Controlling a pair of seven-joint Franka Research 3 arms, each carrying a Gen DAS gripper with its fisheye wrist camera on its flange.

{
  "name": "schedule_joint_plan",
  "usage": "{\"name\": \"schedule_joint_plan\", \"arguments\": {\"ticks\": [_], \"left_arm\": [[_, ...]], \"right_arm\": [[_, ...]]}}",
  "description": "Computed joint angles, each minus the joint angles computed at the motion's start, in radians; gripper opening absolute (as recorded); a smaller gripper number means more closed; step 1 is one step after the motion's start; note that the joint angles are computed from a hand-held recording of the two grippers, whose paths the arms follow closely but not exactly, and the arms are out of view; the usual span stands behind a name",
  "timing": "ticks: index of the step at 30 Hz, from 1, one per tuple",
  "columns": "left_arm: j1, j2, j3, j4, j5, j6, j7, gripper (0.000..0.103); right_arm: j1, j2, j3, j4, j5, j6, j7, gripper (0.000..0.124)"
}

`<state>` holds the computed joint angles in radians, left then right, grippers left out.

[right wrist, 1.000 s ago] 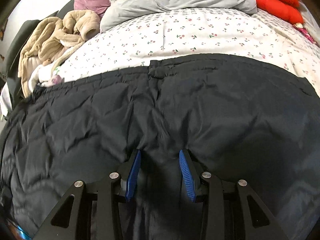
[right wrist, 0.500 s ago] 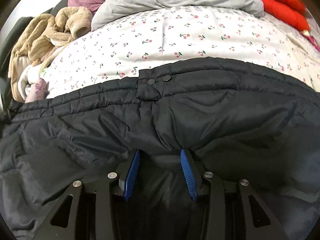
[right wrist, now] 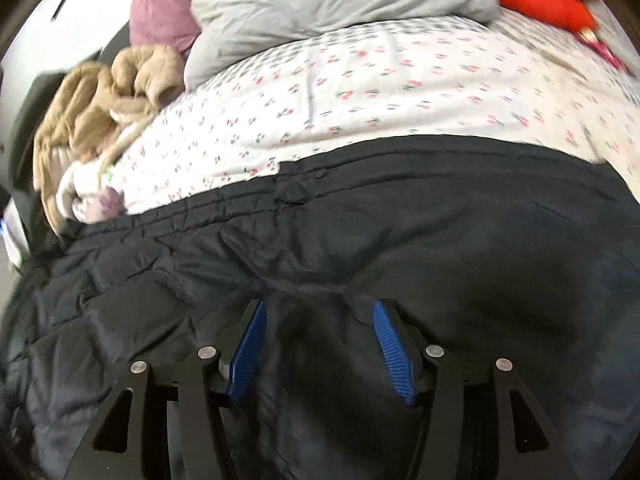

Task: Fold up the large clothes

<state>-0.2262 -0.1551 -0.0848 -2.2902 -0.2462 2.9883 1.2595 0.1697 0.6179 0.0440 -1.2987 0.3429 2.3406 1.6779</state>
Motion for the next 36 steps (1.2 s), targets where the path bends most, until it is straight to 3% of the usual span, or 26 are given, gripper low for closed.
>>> {"name": "schedule_joint_plan", "arguments": {"ticks": [7, 11, 14, 19, 23, 27, 31, 34, 36], "left_arm": [[0.128, -0.070, -0.063, -0.042, 0.261, 0.013, -0.195, 0.014], [0.133, -0.072, -0.073, -0.039, 0.352, 0.016, -0.260, 0.014], [0.139, -0.075, -0.100, -0.024, 0.426, 0.017, -0.308, 0.014], [0.142, -0.064, -0.146, 0.015, 0.548, 0.011, -0.375, 0.014], [0.208, -0.043, -0.241, 0.067, 0.788, -0.015, -0.536, 0.014], [0.176, -0.005, -0.253, 0.122, 0.912, -0.030, -0.585, 0.015], [0.134, 0.052, -0.274, 0.202, 1.060, -0.085, -0.629, 0.016], [0.069, 0.122, -0.267, 0.263, 1.044, -0.107, -0.583, 0.024], [0.021, 0.181, -0.263, 0.304, 0.919, -0.095, -0.462, 0.044]], "right_arm": [[-0.070, -0.131, 0.082, -0.173, 0.188, -0.038, -0.209, 0.058], [-0.062, -0.142, 0.103, -0.200, 0.283, -0.098, -0.308, 0.057], [-0.013, -0.154, 0.083, -0.227, 0.247, -0.098, -0.325, 0.051], [0.015, -0.144, 0.065, -0.250, 0.237, -0.085, -0.314, 0.027], [-0.005, -0.181, 0.064, -0.293, 0.269, -0.075, -0.333, 0.022], [-0.059, -0.295, 0.050, -0.387, 0.375, -0.004, -0.396, 0.022], [-0.100, -0.350, 0.002, -0.452, 0.433, 0.031, -0.329, 0.023], [-0.124, -0.369, -0.025, -0.482, 0.438, 0.039, -0.264, 0.025], [-0.132, -0.385, -0.030, -0.497, 0.441, 0.052, -0.245, 0.025]]}}
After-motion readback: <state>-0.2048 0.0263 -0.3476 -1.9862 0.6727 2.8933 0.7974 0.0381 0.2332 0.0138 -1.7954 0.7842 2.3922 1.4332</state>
